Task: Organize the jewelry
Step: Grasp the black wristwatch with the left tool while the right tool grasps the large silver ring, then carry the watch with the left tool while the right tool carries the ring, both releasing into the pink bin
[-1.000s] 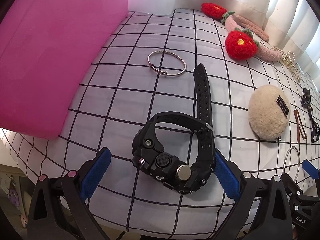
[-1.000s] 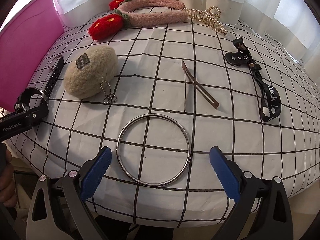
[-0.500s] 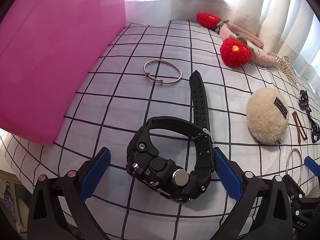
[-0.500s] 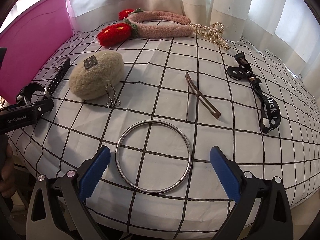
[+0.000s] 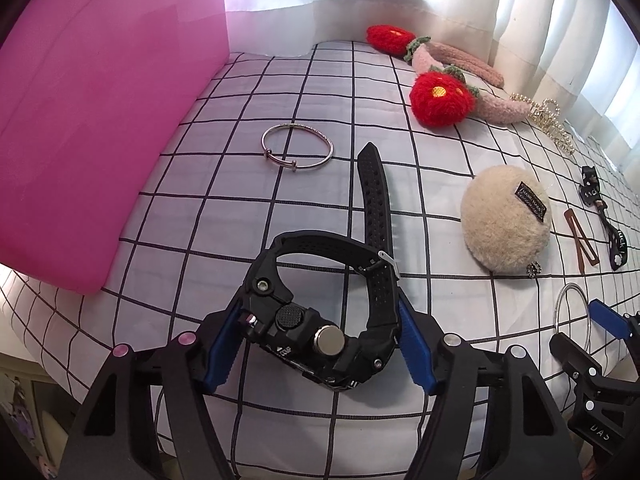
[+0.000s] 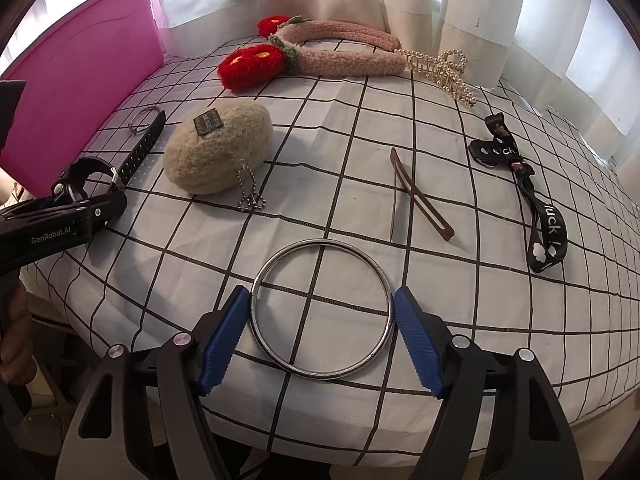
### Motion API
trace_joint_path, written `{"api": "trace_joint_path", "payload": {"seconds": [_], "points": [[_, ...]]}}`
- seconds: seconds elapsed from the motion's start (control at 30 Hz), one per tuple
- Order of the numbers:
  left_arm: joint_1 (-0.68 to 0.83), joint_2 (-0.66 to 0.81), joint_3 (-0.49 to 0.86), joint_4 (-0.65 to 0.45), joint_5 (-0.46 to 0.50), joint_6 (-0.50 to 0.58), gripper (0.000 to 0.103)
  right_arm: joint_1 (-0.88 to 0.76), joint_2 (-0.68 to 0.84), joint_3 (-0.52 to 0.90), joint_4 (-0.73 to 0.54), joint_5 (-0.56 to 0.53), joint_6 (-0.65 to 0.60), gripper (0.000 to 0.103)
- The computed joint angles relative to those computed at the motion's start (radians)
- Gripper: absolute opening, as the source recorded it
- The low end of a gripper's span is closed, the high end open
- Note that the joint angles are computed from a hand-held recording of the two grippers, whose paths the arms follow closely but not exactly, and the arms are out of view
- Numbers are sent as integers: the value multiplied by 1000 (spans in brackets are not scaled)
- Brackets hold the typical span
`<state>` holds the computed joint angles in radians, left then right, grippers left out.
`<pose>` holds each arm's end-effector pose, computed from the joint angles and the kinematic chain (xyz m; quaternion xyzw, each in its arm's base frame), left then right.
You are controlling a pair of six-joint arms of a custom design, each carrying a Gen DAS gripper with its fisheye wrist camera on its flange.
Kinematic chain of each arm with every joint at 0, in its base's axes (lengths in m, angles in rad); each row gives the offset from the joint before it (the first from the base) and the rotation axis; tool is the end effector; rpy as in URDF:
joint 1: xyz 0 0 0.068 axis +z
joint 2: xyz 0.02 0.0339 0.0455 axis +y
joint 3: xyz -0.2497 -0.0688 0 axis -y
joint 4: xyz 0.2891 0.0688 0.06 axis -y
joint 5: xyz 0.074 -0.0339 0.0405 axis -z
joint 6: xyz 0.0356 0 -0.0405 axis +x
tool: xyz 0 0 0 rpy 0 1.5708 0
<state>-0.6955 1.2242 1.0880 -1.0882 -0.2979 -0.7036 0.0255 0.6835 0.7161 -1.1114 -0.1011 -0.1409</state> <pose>0.2112 -0.1627 0.2669 -0.0295 0.9740 0.0021 0.2245 0.1649 0.0078 0.2441 -0.0928 0.9643 0.0349 0.2456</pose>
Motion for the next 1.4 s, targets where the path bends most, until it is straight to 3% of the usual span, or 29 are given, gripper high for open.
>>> {"api": "trace_joint_path", "payload": {"seconds": [0.23,0.43,0.9,1.17,1.4], "points": [[-19,-34,17,-40,-2,-20,66,-46,-3,40,-13,-56,-20,71],[-50,-39,111,-82,-38,-20,66,-90,30,122,-35,-111,-31,71],[-104,14,532,-213,-178,0,67,-111,159,484,-51,-208,-29,71],[0,19,782,-337,-278,65,67,144,309,704,42,-193,93,71],[362,-53,834,-385,-175,246,67,460,514,873,157,-110,192,71]]}}
